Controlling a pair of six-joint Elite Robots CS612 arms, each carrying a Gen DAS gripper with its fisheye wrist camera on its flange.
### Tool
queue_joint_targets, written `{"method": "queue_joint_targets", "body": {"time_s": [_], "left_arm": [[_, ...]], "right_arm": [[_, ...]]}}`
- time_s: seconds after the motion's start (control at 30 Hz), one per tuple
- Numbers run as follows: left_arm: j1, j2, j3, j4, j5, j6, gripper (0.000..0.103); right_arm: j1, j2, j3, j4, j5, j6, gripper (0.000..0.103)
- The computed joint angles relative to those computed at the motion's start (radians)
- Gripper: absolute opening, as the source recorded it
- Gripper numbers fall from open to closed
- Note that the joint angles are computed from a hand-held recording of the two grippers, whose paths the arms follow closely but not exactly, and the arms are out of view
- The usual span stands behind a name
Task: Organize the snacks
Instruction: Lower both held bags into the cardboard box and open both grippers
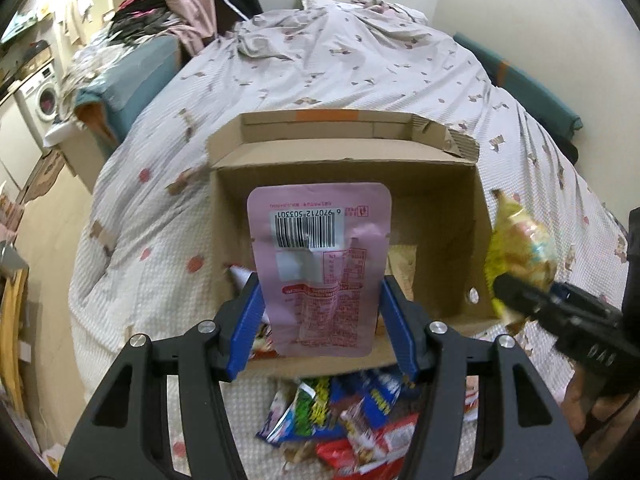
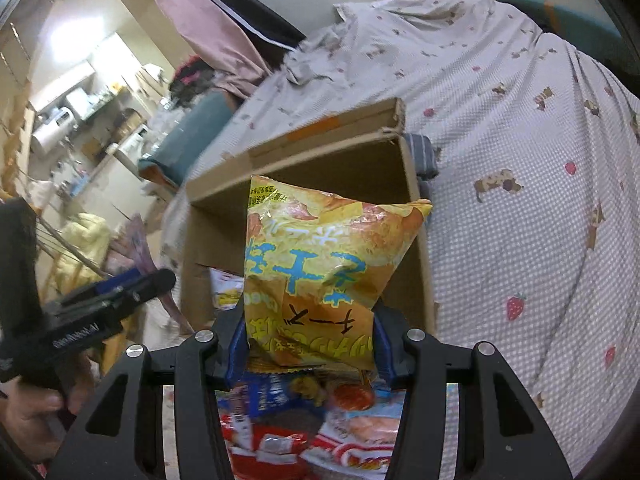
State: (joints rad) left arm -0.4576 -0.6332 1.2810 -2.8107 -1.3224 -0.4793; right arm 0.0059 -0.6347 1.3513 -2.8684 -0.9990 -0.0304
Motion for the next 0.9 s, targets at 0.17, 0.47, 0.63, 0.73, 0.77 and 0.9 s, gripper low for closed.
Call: {"method": "queue_joint_targets", "body": {"time_s": [0.17, 0.47, 0.63, 0.73, 0.77, 0.9], "left_arm": [[-0.002, 0.046, -0.074, 0.040, -0.011, 0.032, 0.054], [0.002, 0.094, -0.124, 0.072, -0.042, 0.020, 0.054], [0.002, 0.105, -0.132, 0.086, -0.046, 0.031, 0.054], [0.005, 0.108, -0.134, 0.093, -0.051, 0.029, 0.054], [0.004, 0.108, -0.132, 0.090, -0.047, 0.026, 0.054], [0.003, 0.110, -0.133, 0.092, -0.047, 0.029, 0.054]], "right_arm": [[0.013, 0.020, -0.035, 0.048, -0.071, -0.031, 0.052], [0.026, 0.030, -0.053, 0.109, -0.143, -0.060, 0.052], [0.028, 0.034, -0.060, 0.130, -0.160, -0.052, 0.052], [0.029, 0.036, -0.066, 0.133, -0.161, -0.047, 0.053], [0.030, 0.038, -0.069, 0.138, -0.163, -0.049, 0.053], [0.029, 0.040, -0.072, 0.145, -0.157, -0.044, 0.055]]}}
